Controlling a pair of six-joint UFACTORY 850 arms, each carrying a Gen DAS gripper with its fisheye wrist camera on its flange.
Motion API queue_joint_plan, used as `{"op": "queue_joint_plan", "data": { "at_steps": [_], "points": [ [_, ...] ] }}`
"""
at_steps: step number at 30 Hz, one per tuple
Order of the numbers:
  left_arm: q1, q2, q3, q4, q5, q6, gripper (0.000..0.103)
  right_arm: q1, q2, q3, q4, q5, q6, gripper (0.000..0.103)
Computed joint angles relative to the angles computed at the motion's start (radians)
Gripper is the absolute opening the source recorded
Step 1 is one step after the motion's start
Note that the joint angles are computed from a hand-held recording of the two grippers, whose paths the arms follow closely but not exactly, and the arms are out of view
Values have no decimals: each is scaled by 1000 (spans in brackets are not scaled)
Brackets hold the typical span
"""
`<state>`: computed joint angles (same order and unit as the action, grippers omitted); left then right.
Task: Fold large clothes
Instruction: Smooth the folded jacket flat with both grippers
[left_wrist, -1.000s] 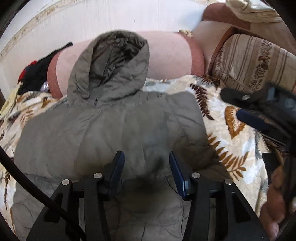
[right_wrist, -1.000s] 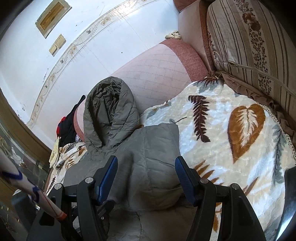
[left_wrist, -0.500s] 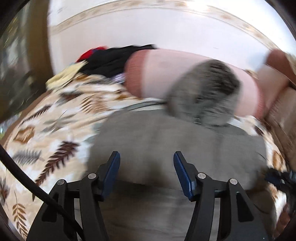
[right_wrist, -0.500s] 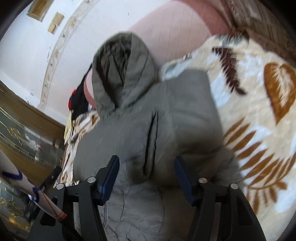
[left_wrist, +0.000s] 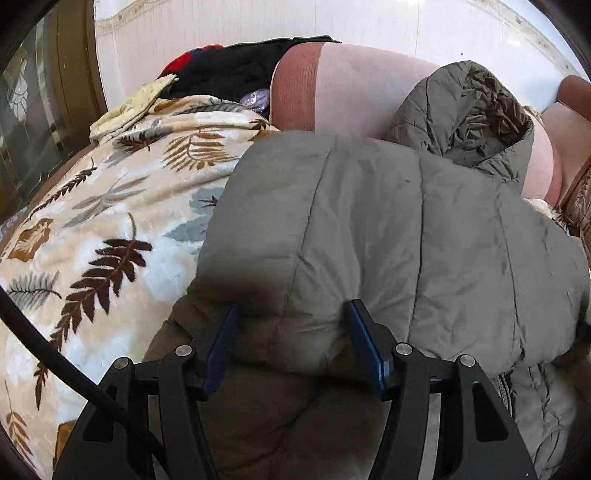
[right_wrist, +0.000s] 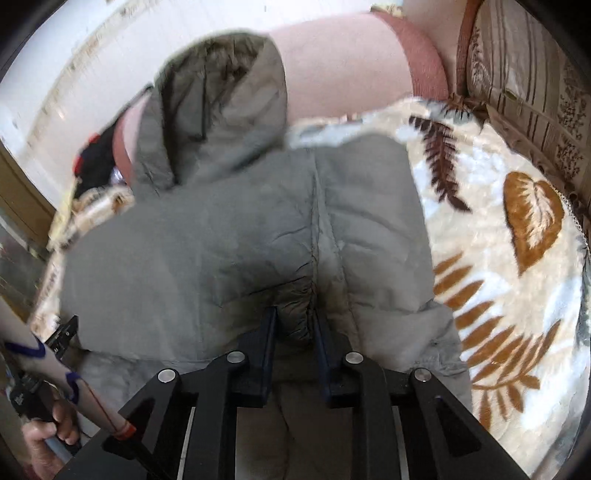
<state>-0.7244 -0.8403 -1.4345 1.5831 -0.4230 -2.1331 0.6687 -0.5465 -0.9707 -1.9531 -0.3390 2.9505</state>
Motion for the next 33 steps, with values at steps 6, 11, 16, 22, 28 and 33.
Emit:
{"op": "queue_joint_plan", "data": {
  "at_steps": [6, 11, 16, 22, 28, 33],
  "points": [
    [3, 3, 7, 38, 8, -30, 60, 5, -33, -42, 168, -13, -179, 26],
    [-19, 41, 52, 133, -72, -142, 60, 27, 16, -9, 254, -99, -204, 38],
    [-54, 75, 85, 210, -163, -192, 60, 98, 29, -34, 449, -345, -380, 41],
    [-76, 51, 48, 172, -179, -99, 60, 115, -13, -85, 304, -327, -380, 41],
    [-73, -7, -13, 89, -153, 13, 61, 96, -93, -148, 390, -253, -519, 41],
    [-63, -26, -35, 62, -130, 25, 67, 88, -115, -164, 417, -230, -550, 41]
  ]
}}
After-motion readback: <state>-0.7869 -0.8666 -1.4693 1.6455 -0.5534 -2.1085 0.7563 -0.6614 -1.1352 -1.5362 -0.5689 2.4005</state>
